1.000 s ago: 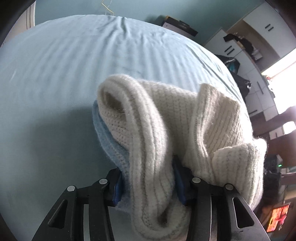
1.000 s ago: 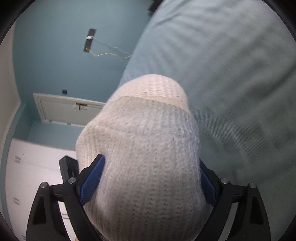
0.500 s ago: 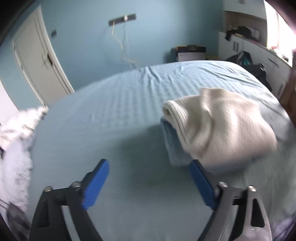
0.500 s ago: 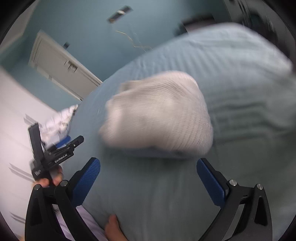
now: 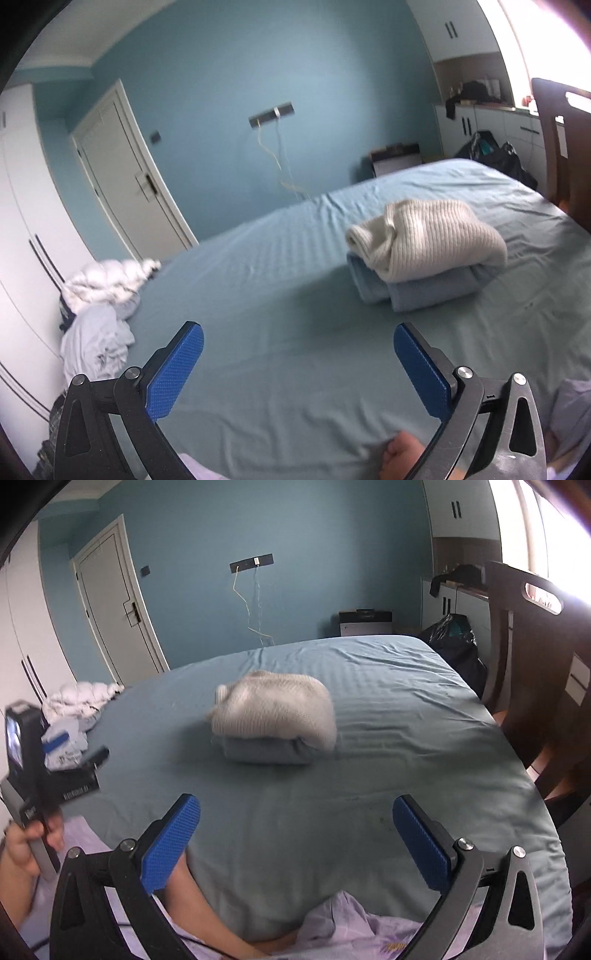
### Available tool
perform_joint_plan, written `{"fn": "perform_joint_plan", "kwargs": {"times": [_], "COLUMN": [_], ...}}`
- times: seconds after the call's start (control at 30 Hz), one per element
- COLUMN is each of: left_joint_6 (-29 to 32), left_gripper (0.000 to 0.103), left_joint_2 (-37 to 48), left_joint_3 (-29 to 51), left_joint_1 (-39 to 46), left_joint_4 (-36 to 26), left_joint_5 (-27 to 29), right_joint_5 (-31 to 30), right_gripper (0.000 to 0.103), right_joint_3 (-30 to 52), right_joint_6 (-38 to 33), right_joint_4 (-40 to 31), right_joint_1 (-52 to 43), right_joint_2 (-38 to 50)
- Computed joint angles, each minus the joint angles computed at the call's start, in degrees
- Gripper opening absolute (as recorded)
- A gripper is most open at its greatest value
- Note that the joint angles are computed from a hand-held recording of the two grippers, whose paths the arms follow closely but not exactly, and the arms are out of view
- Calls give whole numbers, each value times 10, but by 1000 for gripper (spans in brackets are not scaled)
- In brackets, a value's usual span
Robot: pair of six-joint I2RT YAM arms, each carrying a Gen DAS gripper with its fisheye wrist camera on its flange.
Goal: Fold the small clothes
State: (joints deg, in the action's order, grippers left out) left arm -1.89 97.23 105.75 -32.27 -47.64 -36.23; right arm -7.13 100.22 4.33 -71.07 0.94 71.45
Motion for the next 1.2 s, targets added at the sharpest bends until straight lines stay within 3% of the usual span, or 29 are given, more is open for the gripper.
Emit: {"fn": "perform_joint_plan", "kwargs": {"times": [0.13,0.23,0.6,0.77,1.2], "left_joint_6": [-5,-11,-14,5,19], "left_gripper": [103,103,103,103,103], "left_joint_2": [-8,-1,71,83,95], "left_joint_3": [-29,-33,-60,-81,-77], "left_joint_1": [16,36,88,90,71], "left_joint_4": [27,30,124,175,173], "left_joint_5": [37,75,107,104,112], "right_joint_5": [33,36,66,76,71], "right_gripper": [102,102,102,102,102], "right_joint_3": [-64,-70,-155,-157,-157], "right_joint_6": [18,18,79,72,65], "right_joint_4": [57,59,179,184,160], "right_joint_1": [40,35,37,51,55], "right_joint_2": [-10,-17,-7,8,12]}}
